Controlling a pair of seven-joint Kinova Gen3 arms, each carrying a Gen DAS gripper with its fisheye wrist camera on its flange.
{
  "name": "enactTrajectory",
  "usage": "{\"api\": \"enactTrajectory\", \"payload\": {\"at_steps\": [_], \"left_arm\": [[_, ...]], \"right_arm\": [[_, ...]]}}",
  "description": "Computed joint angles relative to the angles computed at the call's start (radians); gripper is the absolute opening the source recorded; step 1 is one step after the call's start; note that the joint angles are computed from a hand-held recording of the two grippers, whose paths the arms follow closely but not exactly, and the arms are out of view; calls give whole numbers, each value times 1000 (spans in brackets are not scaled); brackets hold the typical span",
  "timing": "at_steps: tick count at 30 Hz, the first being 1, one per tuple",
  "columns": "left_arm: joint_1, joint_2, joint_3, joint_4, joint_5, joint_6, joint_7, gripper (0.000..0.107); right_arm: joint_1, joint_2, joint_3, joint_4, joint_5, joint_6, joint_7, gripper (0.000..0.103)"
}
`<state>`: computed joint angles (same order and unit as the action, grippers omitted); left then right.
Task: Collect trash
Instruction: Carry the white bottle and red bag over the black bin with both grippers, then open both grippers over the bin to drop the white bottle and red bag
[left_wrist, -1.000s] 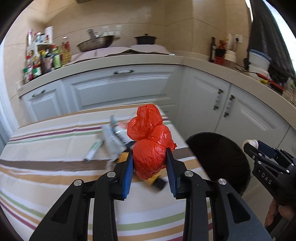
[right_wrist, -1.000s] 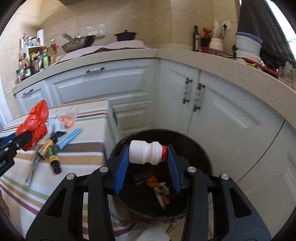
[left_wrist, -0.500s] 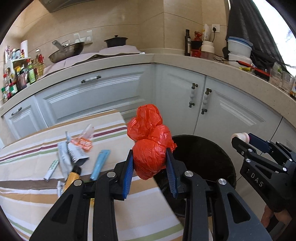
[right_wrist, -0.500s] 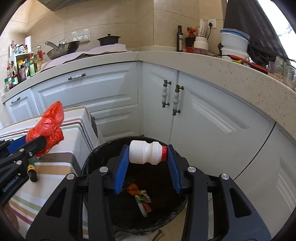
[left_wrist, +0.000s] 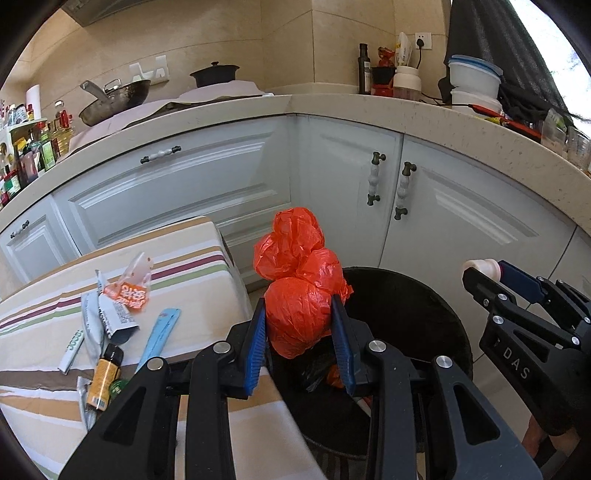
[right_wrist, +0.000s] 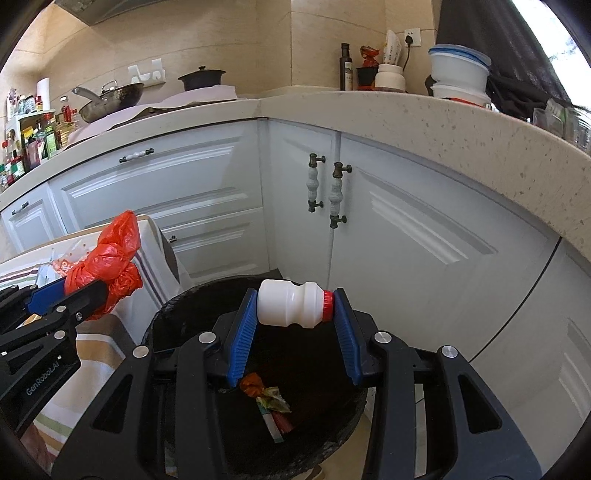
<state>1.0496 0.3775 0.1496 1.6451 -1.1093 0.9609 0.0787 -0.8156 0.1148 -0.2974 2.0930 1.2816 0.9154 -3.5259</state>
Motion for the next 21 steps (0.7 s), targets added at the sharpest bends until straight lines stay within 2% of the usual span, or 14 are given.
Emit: {"api": "enactTrajectory", "payload": {"at_steps": [6,9,11,13,21], "left_arm": [[-4,26,-7,-24,8,-10,-25,35],[0,37,-16,-35,10,-9,-41,40],[1,40,-21,-40,14,-11,-52,43],[6,38,-27,-38,11,-14,-44,50],[21,19,-25,-25,-7,8,-27,52]], "right_arm": [[12,16,12,-2,9,-18,-4,40],[15,20,17,-2,17,-24,-17,47],[14,21,18,-1,21,-19,-28,47],[14,20,18,-2,19,-19,-29,47],[0,8,6,-6,6,7,-25,47]]}}
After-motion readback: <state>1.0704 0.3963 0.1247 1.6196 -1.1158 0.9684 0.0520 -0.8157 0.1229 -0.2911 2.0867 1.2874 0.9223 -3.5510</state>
